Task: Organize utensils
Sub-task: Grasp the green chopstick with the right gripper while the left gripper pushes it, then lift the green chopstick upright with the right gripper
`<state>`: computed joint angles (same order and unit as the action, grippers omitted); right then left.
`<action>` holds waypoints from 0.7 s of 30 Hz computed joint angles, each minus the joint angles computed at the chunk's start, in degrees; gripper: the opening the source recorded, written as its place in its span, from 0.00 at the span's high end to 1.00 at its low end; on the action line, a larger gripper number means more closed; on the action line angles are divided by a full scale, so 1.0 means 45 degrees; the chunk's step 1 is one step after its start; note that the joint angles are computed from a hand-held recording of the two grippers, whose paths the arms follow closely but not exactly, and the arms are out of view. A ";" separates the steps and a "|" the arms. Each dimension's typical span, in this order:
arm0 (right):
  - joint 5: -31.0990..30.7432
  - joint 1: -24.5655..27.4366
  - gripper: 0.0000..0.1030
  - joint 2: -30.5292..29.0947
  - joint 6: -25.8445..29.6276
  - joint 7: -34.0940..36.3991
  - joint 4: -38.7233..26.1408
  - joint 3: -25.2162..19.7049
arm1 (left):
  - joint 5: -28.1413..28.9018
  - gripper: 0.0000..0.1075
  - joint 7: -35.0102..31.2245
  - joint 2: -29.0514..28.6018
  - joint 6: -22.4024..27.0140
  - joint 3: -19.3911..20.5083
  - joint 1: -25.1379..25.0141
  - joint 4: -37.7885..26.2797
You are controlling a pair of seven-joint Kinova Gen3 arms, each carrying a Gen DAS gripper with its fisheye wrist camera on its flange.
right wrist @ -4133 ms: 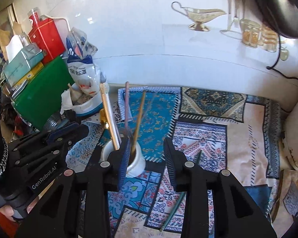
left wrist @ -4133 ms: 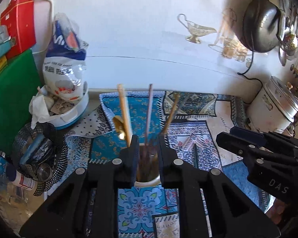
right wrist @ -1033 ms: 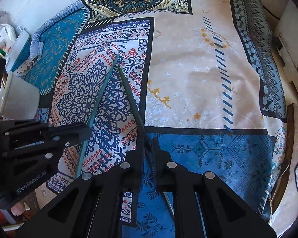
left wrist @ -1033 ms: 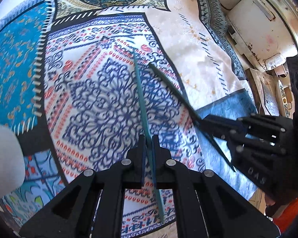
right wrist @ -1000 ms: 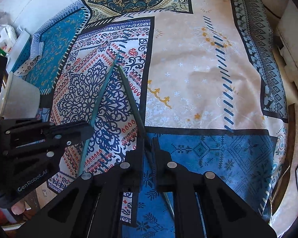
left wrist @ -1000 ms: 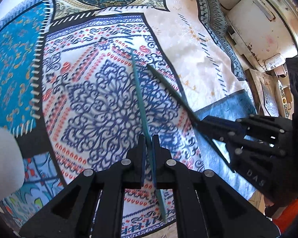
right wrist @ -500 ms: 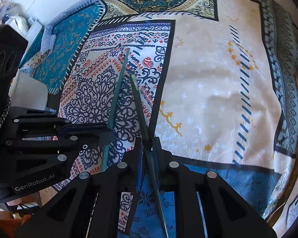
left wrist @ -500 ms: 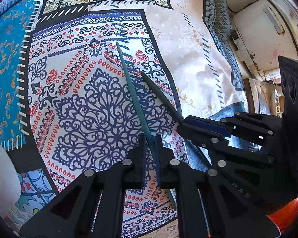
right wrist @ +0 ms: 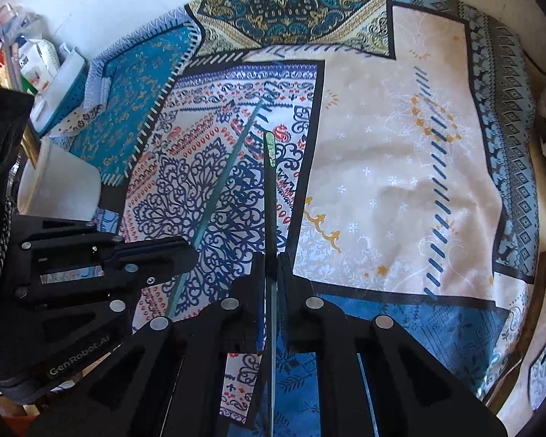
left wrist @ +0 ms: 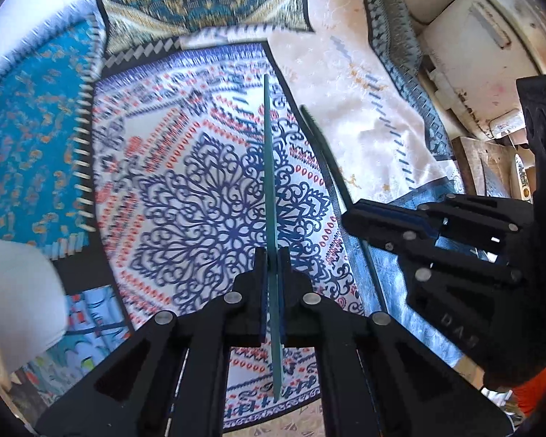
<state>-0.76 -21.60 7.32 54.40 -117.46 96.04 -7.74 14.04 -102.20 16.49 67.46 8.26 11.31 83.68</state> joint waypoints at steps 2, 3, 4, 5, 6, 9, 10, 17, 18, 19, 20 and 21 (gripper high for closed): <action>0.0338 -0.0045 0.94 -0.0237 -0.0116 -0.0421 0.0067 -0.0101 | 0.0058 0.97 -0.0079 -0.0456 -0.0317 -0.0037 -0.0070 0.0272; 0.0449 -0.0167 0.94 -0.0414 -0.0195 -0.0578 0.0146 -0.0002 | 0.0136 0.97 -0.0155 -0.0621 -0.0385 -0.0066 -0.0162 0.0289; 0.0612 -0.0213 0.94 -0.0609 -0.0309 -0.0817 0.0248 -0.0026 | 0.0165 0.98 -0.0171 -0.0875 -0.0535 -0.0084 -0.0186 0.0407; 0.0867 -0.0313 0.94 -0.0750 -0.0380 -0.1191 0.0254 -0.0085 | 0.0156 0.98 -0.0194 -0.1105 -0.0693 -0.0105 -0.0199 0.0521; 0.1138 -0.0417 0.94 -0.0877 -0.0456 -0.1597 0.0253 -0.0154 | 0.0141 0.98 -0.0226 -0.1395 -0.0912 -0.0122 -0.0201 0.0690; 0.1529 -0.0427 0.94 -0.1358 -0.0623 -0.2091 0.0390 -0.0274 | 0.0256 0.99 -0.0417 -0.2127 -0.1336 -0.0198 -0.0310 0.1017; 0.1704 -0.0460 0.94 -0.1446 -0.0611 -0.2308 0.0347 -0.0352 | 0.0282 1.00 -0.0483 -0.2389 -0.1486 -0.0233 -0.0345 0.1115; 0.3442 -0.0841 0.94 -0.2032 -0.0444 -0.4148 -0.0036 -0.1019 | 0.1126 1.00 -0.1574 -0.3474 -0.1676 -0.0631 -0.0819 0.1361; 0.3618 -0.0879 0.94 -0.2075 -0.0412 -0.4305 -0.0065 -0.1086 | 0.1192 1.00 -0.1658 -0.3487 -0.1608 -0.0660 -0.0854 0.1318; 0.3878 -0.0936 0.94 -0.2130 -0.0331 -0.4550 -0.0131 -0.1183 | 0.1269 1.00 -0.1793 -0.3492 -0.1521 -0.0693 -0.0897 0.1301; 0.4116 -0.0983 0.94 -0.2203 -0.0268 -0.4789 -0.0156 -0.1267 | 0.1350 1.00 -0.1956 -0.3430 -0.1397 -0.0732 -0.0954 0.1253; 0.4258 -0.1011 0.94 -0.2271 -0.0255 -0.4919 -0.0140 -0.1320 | 0.1312 1.00 -0.1956 -0.3370 -0.1321 -0.0730 -0.0970 0.1215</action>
